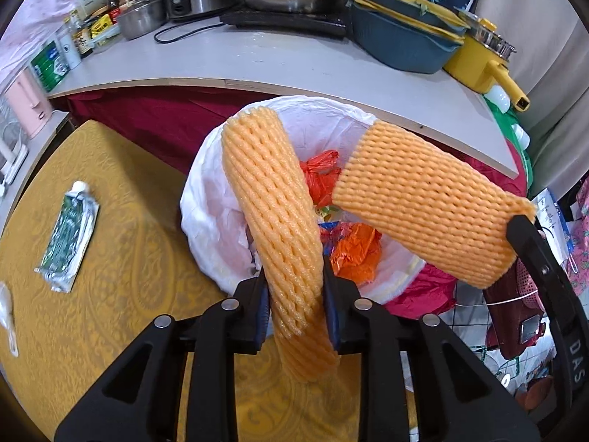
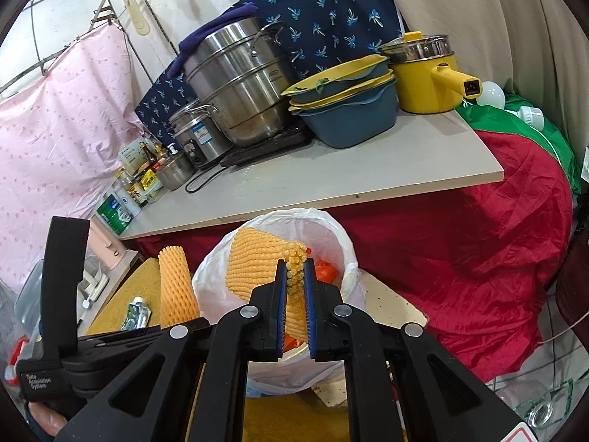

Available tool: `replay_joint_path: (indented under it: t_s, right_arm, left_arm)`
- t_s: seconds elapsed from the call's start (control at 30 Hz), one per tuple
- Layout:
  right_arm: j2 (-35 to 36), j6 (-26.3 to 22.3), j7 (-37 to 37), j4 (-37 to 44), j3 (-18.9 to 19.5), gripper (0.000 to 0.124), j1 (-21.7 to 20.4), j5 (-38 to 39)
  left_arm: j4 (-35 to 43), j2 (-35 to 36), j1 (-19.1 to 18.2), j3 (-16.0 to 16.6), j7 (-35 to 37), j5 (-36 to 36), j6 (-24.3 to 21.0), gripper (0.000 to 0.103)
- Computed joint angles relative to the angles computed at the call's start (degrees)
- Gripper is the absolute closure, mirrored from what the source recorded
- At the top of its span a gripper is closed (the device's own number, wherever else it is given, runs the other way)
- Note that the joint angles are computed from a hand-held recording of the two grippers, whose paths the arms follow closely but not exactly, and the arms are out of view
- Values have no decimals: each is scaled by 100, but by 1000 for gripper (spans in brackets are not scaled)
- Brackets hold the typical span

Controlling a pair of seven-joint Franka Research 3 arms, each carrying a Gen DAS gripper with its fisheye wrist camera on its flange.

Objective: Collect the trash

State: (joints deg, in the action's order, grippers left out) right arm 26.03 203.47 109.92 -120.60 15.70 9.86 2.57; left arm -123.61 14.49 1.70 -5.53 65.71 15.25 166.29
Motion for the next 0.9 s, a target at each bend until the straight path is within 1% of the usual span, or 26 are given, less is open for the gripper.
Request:
replay_joint_path:
  t_s: [0.07, 0.1, 0.13, 0.23, 0.3, 0.4, 0.47, 0.6, 0.7, 0.77, 0.87, 0.9]
  right_arm:
    - [84, -58, -17, 107, -38, 115, 22, 32]
    - [130, -87, -36, 164, -58, 115, 38, 60]
    - [155, -102, -55, 199, -69, 115, 51, 91]
    - [253, -177, -140, 355, -78, 115, 79, 140]
    - [302, -212, -223, 441, -90, 115, 117, 190]
    - [371, -217, -296, 548, -62, 115, 135, 270]
    - [393, -232, -334, 596, -46, 115, 135, 303]
    - [433, -284, -464, 713, -98, 115, 226, 414]
    - [480, -405, -612, 861, -209, 115, 375, 560]
    - [549, -586, -718, 1030, -208, 115, 409, 605]
    - [645, -810, -915, 1278, -314, 109, 599, 782]
    - [671, -832, -975, 1337, -331, 106, 653, 843]
  left_arm:
    - [152, 131, -1, 6, 29, 18, -57, 70]
    - [204, 179, 4, 8, 36, 18, -56, 65]
    - [243, 213, -9, 31, 12, 45, -52, 57]
    - [227, 214, -56, 149, -170, 199, 116, 37]
    - [226, 214, -98, 224, -280, 334, 210, 30]
    - [241, 210, -111, 260, -319, 489, 282, 30]
    - [252, 202, -186, 367, -469, 671, 296, 30]
    - [211, 157, -89, 327, -488, 680, 356, 30]
    - [109, 60, -94, 393, -618, 780, 414, 30]
    - [33, -9, -77, 436, -715, 839, 446, 29]
    - [-126, -141, -83, 563, -951, 1021, 527, 25]
    - [-171, -178, -94, 616, -1056, 1117, 550, 25]
